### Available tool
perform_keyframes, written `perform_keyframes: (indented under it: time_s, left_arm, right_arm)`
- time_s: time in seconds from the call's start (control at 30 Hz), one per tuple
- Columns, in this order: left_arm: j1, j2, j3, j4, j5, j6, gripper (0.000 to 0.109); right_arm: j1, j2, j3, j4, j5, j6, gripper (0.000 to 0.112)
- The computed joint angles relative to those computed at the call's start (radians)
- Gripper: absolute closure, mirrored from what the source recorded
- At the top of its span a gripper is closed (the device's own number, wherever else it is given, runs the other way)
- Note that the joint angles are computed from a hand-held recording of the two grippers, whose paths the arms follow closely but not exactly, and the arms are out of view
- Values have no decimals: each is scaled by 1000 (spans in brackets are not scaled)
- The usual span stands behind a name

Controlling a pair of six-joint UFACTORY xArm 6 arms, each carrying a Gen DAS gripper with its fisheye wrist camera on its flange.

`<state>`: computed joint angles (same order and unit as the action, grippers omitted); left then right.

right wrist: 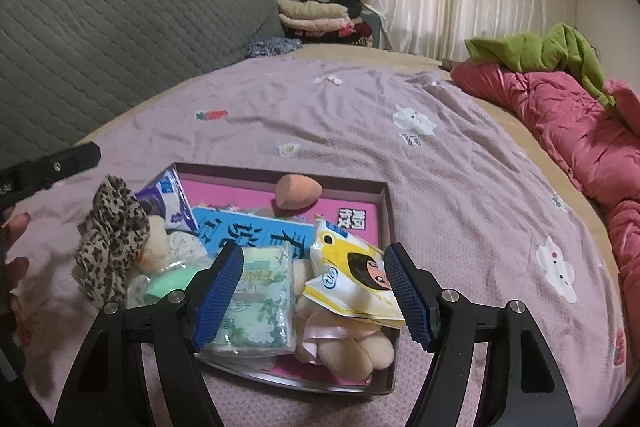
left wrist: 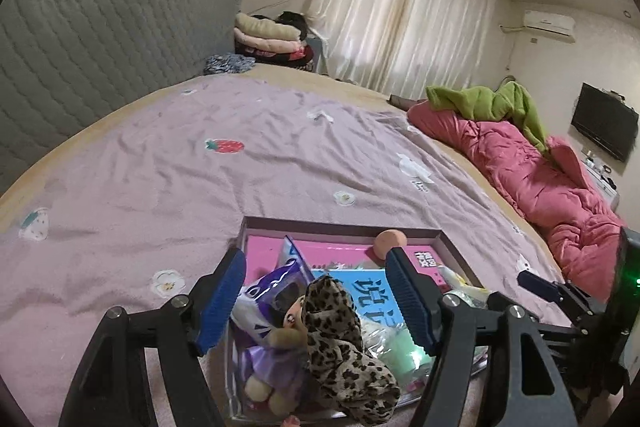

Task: Organize soft objects
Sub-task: 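Lower the scrunchie into the tray with the left gripper while the right lowers the wipes pack, then open both grippers and withdraw them from the tray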

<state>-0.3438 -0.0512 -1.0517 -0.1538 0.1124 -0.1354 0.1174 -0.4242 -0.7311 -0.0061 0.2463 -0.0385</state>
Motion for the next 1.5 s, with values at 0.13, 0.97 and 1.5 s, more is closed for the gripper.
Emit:
perform_keyframes:
  time_s: [0.13, 0.97, 1.5]
  left_arm:
    - [4, -25, 22, 131, 29, -101, 37]
    - [-6, -204, 182, 146, 212, -222, 37]
    - [-131, -377, 318, 264, 383, -334, 37]
  right_arm:
    - [18, -36, 29, 71, -28, -60, 38]
    - [78, -336, 220, -22, 135, 111, 38]
    - [169, -569, 334, -152, 363, 304, 38]
